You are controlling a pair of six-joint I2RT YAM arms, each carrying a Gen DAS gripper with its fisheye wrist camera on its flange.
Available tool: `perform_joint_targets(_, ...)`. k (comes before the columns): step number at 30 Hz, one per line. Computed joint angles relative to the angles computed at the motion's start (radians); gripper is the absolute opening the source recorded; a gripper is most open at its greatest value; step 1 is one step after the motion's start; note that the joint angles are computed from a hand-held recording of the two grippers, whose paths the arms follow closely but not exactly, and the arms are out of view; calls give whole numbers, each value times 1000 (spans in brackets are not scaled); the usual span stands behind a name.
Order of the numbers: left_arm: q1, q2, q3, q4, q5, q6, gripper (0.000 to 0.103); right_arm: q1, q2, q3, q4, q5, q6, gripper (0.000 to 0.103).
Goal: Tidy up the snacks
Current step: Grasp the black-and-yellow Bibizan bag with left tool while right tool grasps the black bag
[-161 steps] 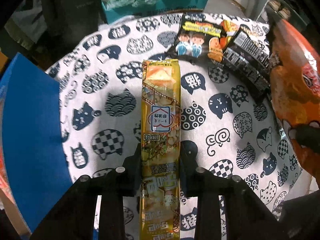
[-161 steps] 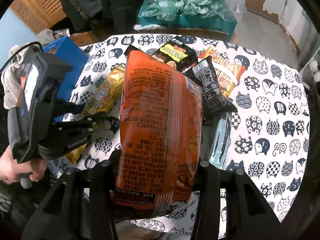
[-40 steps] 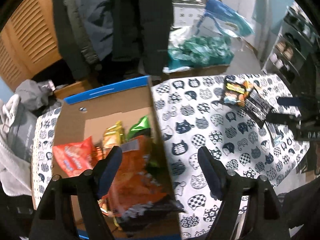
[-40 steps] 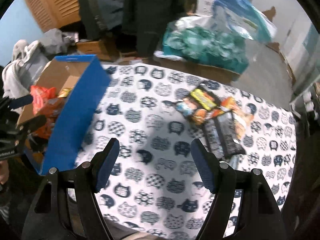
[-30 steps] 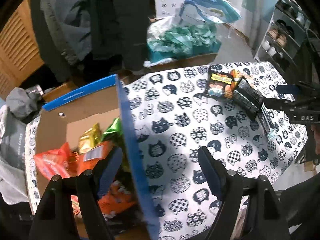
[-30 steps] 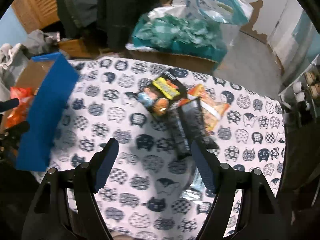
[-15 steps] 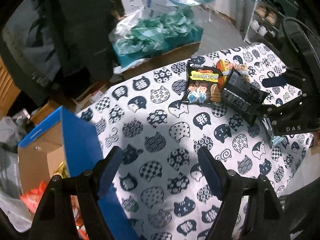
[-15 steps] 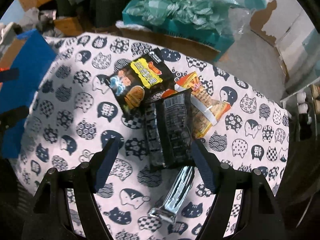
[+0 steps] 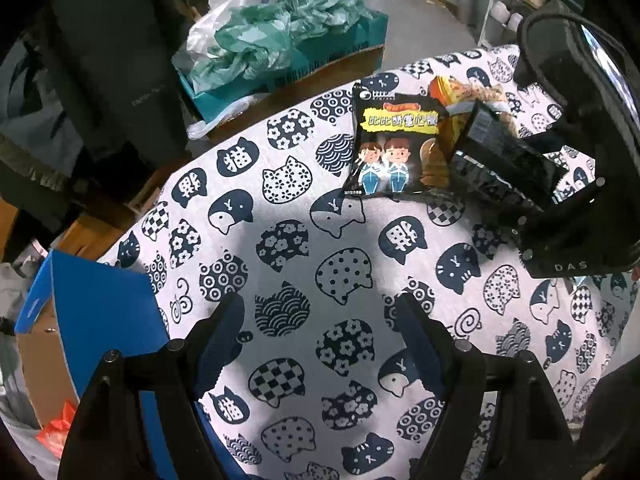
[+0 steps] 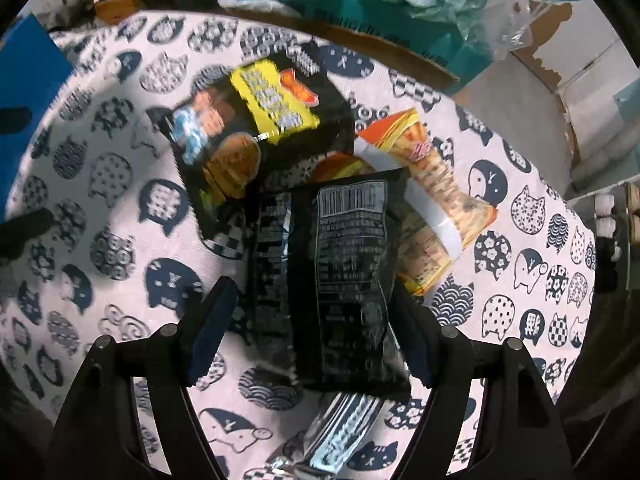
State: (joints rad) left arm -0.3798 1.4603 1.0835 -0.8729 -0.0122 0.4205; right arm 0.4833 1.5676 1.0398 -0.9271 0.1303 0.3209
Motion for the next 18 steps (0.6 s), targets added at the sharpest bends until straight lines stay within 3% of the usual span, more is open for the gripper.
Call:
perform_joint_targets(3,-7,23,7,2,-1,-12,79,11,18,-23,19,0,14,74)
perform_joint_targets(5,-8,37,16,-7,10,-23,79,9,-5,-41,30,-6,19,67)
perform_joint_targets(18,-92,130,135,-29,53,-123,81,-134,-286,-81,-43,-94,29,66)
